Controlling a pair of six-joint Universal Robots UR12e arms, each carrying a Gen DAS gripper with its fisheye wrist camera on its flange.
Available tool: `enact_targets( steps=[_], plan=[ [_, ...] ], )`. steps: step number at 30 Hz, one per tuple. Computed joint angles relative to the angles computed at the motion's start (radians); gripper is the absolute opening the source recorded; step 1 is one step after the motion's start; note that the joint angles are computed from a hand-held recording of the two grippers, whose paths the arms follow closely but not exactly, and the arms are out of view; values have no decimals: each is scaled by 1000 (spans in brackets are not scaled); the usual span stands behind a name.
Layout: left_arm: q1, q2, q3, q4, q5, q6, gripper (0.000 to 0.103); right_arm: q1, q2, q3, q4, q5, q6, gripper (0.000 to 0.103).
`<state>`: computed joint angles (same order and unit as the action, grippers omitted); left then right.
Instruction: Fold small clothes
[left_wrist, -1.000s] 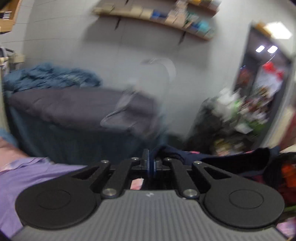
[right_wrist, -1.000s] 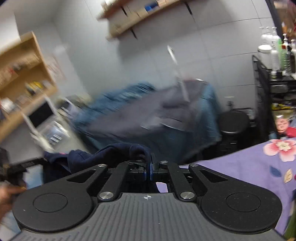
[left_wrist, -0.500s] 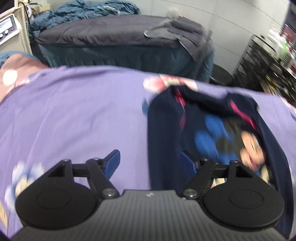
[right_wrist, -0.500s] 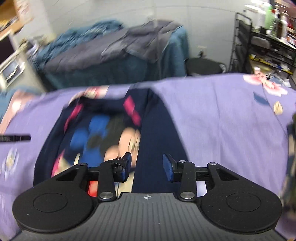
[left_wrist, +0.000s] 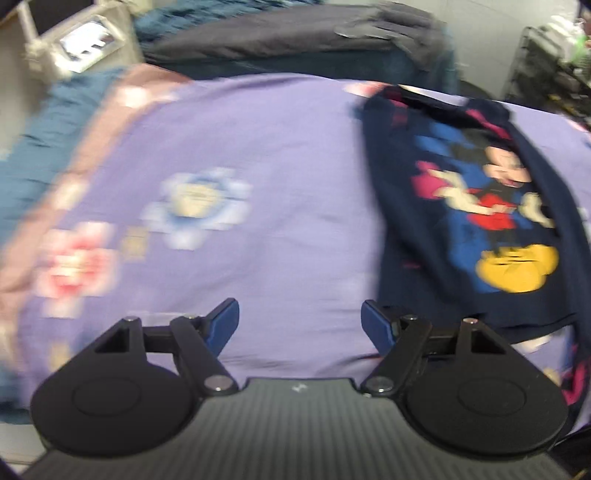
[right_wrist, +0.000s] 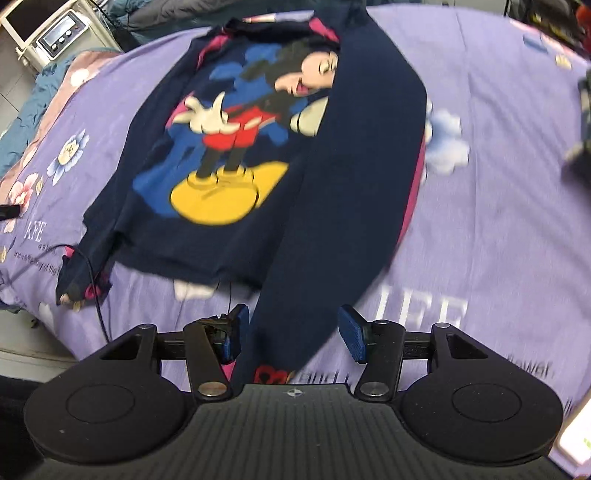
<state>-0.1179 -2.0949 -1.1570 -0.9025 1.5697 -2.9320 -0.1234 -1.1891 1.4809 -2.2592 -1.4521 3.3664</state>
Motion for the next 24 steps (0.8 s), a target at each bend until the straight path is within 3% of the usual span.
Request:
enact_targets(
  steps=[2,5,9,11,15,17,18,19,20,21,22,23,24],
  plan=[
    [22,13,21,-49,-2,28,72,0,-13,14,9,12,10,90],
    [44,17,48,-120,-110,52,72,-1,-17,18,51,34,29,90],
    [23,-3,33,-139,-257,54,72,-1,-18,22,73,73,36,90],
    [-1,-16,26,-184,-299,103,70,3,-15,16,92,73,37,90],
    [-53,-24,-25,-172,-232,223,69,5,-12,14,124,94,46,90],
    [-73,-32,-40,-159,-166,233,68,8,-3,6,155,110,39,90],
    [-80,-36,-46,-150,-138,223,61,11,1,2,164,108,36,89],
    [-79,-39,-52,-146,-143,216,47,16,6,-2,171,98,32,80],
    [-75,-42,-48,-156,-163,208,37,21,10,-9,184,88,28,56],
    [-69,-47,-35,-177,-185,194,22,23,12,-11,180,86,23,44],
    [-62,-50,-26,-182,-208,176,7,22,9,-3,155,95,25,17],
    [-55,-51,-18,-169,-222,157,5,21,5,8,122,101,34,7],
    [-49,-57,-3,-149,-219,133,5,21,1,14,97,94,45,7]
  ],
)
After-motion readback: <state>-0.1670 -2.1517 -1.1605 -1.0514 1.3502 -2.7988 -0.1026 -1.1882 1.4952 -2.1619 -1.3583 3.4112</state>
